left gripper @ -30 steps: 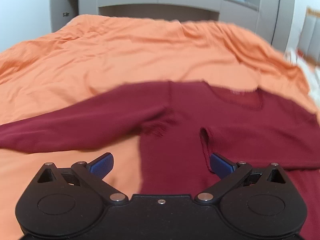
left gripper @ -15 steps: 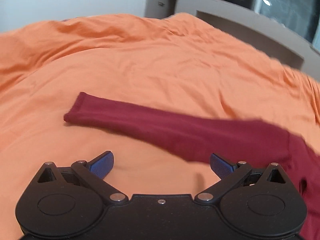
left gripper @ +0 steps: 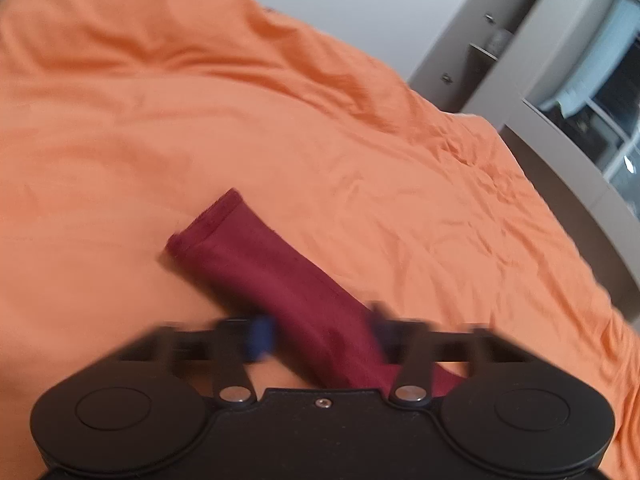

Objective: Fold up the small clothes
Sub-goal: 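Carry the sleeve across the sweater body with the left gripper and release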

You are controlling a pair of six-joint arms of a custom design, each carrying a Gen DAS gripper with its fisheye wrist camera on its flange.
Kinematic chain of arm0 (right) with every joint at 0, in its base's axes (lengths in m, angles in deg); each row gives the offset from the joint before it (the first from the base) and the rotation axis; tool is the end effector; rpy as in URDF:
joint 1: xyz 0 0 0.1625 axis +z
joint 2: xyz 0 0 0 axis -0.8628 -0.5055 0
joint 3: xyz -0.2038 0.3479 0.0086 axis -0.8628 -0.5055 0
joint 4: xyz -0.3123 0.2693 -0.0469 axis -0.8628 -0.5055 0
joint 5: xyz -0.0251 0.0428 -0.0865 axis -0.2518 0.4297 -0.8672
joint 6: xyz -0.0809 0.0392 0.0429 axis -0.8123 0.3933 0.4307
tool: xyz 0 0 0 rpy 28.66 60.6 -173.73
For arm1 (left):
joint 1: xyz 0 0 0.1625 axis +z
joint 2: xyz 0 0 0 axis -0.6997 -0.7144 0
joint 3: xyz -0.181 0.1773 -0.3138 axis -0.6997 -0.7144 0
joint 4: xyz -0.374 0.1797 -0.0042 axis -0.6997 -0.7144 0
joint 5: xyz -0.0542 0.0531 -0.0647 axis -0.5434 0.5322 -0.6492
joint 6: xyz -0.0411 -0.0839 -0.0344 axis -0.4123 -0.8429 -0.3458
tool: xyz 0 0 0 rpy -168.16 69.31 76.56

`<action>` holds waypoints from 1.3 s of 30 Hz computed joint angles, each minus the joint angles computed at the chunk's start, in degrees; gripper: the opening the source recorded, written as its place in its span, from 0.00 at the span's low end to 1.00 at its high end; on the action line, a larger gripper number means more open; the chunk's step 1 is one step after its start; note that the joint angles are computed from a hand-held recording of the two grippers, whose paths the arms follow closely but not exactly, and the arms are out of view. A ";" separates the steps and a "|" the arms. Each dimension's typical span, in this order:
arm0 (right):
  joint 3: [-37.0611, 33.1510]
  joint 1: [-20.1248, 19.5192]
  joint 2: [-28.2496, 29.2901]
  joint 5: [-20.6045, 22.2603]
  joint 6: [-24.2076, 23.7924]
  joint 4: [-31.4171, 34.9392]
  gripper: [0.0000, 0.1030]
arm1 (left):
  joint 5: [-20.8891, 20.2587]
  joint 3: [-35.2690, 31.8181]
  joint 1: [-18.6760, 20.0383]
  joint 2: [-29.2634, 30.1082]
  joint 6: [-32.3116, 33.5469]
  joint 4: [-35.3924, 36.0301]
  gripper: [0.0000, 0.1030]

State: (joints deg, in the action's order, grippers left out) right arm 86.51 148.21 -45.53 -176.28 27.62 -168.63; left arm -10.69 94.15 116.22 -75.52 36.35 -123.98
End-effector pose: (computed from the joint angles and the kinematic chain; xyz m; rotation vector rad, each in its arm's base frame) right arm 0.0726 -0.6628 0.2230 0.2221 -2.1270 1.2162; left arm -0.0593 -0.8601 0.2643 -0.5327 2.1126 -1.5411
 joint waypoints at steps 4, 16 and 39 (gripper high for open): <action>-0.13 0.17 0.46 0.02 -1.46 -1.83 1.00 | 1.47 -4.64 -0.47 3.55 4.39 -6.00 0.04; 0.16 -0.70 -0.05 0.06 0.36 -9.03 1.00 | -22.08 -8.19 -6.83 9.19 33.10 -13.26 0.03; -1.33 -3.62 -1.87 -1.13 8.46 -10.45 1.00 | -33.89 1.94 -11.24 12.90 49.19 16.82 0.38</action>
State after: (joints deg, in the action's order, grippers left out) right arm 85.18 144.59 -47.41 -177.42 36.07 -179.08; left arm -44.58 96.09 104.98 -62.62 85.54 -107.16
